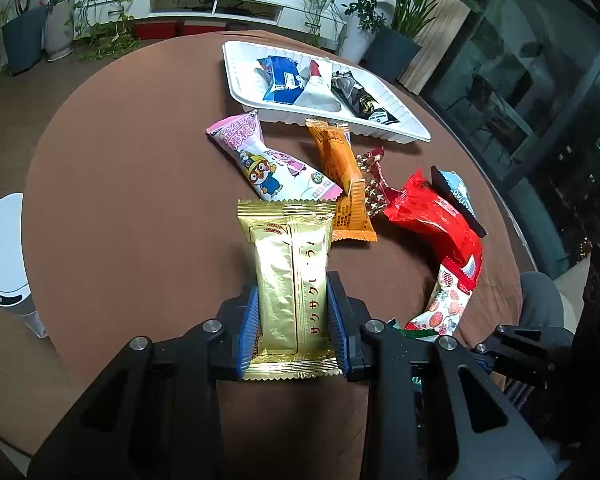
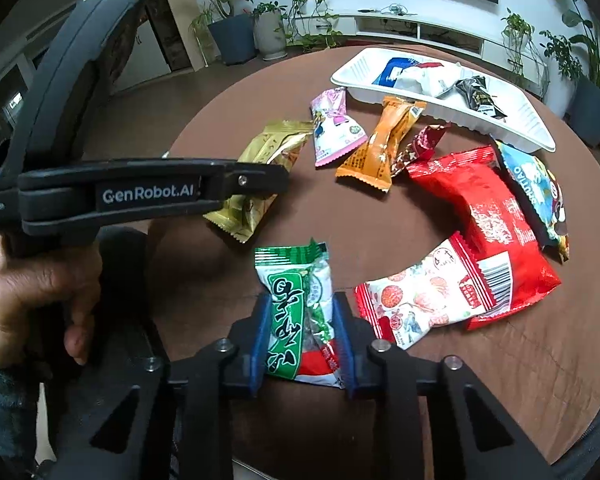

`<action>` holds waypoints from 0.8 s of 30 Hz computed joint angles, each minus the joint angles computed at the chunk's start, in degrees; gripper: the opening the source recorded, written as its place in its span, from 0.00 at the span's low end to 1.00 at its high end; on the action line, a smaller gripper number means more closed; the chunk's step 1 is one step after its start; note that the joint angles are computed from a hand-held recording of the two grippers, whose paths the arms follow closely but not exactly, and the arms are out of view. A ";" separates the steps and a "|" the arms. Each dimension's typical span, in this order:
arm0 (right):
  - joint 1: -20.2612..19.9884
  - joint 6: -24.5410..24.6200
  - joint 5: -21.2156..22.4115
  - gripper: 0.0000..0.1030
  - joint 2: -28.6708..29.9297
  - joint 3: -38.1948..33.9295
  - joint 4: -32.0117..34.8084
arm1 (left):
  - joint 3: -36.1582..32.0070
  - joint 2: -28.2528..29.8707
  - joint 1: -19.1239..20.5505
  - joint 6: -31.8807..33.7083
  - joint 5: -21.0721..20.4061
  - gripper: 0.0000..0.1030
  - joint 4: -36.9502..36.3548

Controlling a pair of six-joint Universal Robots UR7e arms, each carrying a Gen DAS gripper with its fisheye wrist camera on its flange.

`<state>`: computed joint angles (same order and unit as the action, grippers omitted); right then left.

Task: Organize snacks
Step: 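Grasp the gold wafer packet with the left gripper while the right gripper grasps the green seaweed packet, then carry the gold packet and green packet over the tray with both grippers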

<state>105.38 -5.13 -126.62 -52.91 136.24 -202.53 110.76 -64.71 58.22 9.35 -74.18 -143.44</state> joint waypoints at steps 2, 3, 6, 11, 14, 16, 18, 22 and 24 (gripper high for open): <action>-0.62 -0.24 0.96 0.27 -0.62 0.16 -0.17 | 0.05 -0.07 0.05 -0.01 -0.17 0.28 -0.02; -0.46 0.02 1.03 0.27 -0.80 0.42 -0.27 | 0.02 -0.07 0.10 0.07 -0.20 0.28 -0.02; -0.91 0.22 2.36 0.26 -1.83 0.93 -0.51 | 0.04 -0.21 0.23 -0.01 -0.80 0.28 -0.05; -1.97 0.89 6.97 0.26 -4.80 2.43 -1.11 | 0.13 -0.53 0.34 -0.35 -1.75 0.28 0.13; -2.89 1.60 9.29 0.26 -6.88 3.16 -0.93 | -0.13 -0.53 0.46 -0.72 -3.11 0.28 0.23; -3.48 1.89 10.41 0.26 -8.55 3.63 -1.03 | -0.43 -0.43 0.27 -0.89 -3.80 0.28 0.28; -4.01 2.15 11.21 0.26 -10.16 4.11 -1.21 | -0.75 -0.31 -0.04 -0.88 -4.31 0.28 0.27; -5.95 2.71 12.67 0.26 -15.01 5.61 -2.16 | -2.58 0.56 -0.24 -1.21 -6.11 0.28 0.55; -7.52 2.78 13.15 0.26 -18.28 6.44 -2.63 | -4.06 1.27 -0.19 -1.54 -6.94 0.28 0.75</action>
<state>97.86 -2.35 -113.47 -71.19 142.68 -205.16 106.70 -63.44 58.04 7.82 -81.12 -142.69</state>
